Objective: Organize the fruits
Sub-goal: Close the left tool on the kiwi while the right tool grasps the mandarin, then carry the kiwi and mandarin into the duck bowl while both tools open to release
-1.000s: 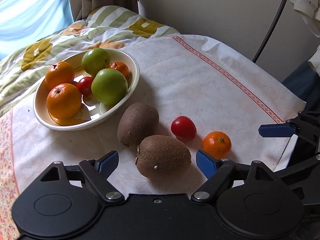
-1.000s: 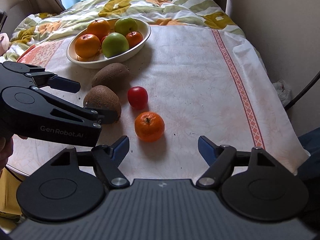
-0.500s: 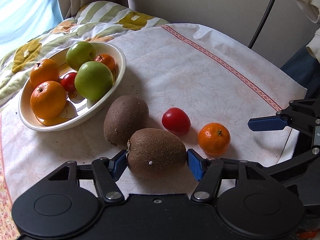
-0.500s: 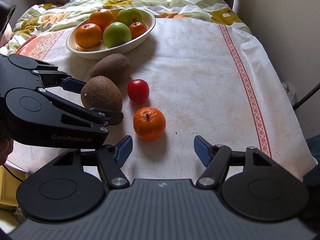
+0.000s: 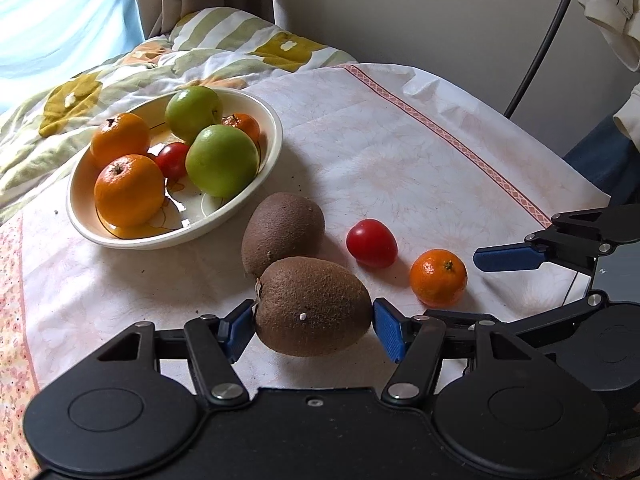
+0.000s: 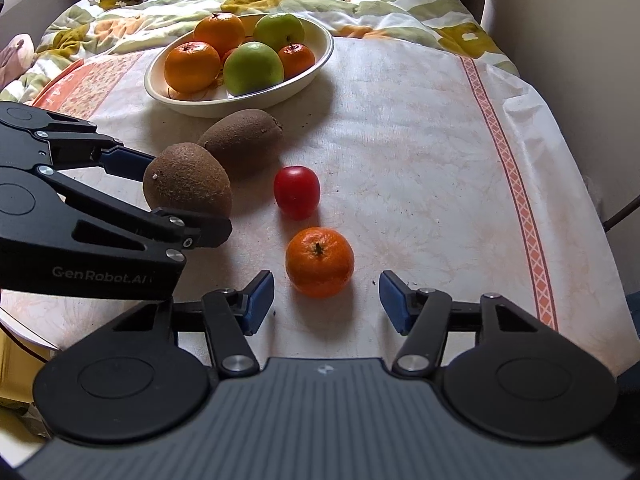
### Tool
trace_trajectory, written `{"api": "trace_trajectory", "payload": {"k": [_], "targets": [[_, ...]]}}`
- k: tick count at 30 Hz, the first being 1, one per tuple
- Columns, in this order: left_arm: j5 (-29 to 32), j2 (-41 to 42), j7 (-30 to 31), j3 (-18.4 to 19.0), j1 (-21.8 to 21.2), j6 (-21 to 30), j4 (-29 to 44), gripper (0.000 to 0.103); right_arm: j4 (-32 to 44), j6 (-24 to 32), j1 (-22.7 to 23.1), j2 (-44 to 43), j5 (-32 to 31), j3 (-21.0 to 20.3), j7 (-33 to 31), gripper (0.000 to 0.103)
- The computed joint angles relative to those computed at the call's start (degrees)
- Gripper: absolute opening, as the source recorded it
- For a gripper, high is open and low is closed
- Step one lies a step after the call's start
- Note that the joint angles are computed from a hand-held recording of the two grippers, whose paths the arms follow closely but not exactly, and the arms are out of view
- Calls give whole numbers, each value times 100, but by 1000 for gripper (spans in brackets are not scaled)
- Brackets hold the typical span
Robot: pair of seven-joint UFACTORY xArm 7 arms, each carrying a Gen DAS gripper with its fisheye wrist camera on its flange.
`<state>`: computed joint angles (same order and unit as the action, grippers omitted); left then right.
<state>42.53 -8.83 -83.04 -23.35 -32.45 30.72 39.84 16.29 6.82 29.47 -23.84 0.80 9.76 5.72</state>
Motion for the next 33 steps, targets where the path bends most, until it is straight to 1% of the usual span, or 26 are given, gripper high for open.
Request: {"api": "trace_trajectory", "payload": {"k": [3,6,10,11,12,13,14,17,19,23,29,33], "targets": [[-79,-191,-61,-33,-11,71,-108,67,44,-72,-103,79,-93,91,33,72],[-153,-356,-128,-103,15,159,-188,67,89,-152,-75,178,-106,51,-2,70],[-267,-574,-181,-195,70,261,-307,67,153,-220,-118,286,-166,120,24,67],[-310,-630,-176,-216,78,296,-336,67,171,-229,-176,315,-206,195,73,66],[-352,-686,-159,-231,88,326,-371,67,186,-236,-275,336,-271,298,146,63],[-387,-738,-156,-255,101,361,-399,67,205,-221,-358,353,-332,393,229,56],[-425,-795,-155,-276,111,384,-433,67,234,-185,-360,390,-354,400,263,54],[-542,-978,-166,-339,151,434,-537,67,258,-171,-519,395,-530,566,450,54],[-622,-1124,-170,-384,171,474,-613,67,253,-158,-549,366,-585,601,566,53],[-863,-1425,-52,-442,186,573,-735,67,269,-55,-399,240,-555,484,645,53],[-1269,-2062,172,-530,217,884,-909,67,389,209,-117,-117,-393,356,661,53],[-1499,-2527,321,-608,269,1142,-935,67,562,394,-50,-320,-338,387,677,53]]}}
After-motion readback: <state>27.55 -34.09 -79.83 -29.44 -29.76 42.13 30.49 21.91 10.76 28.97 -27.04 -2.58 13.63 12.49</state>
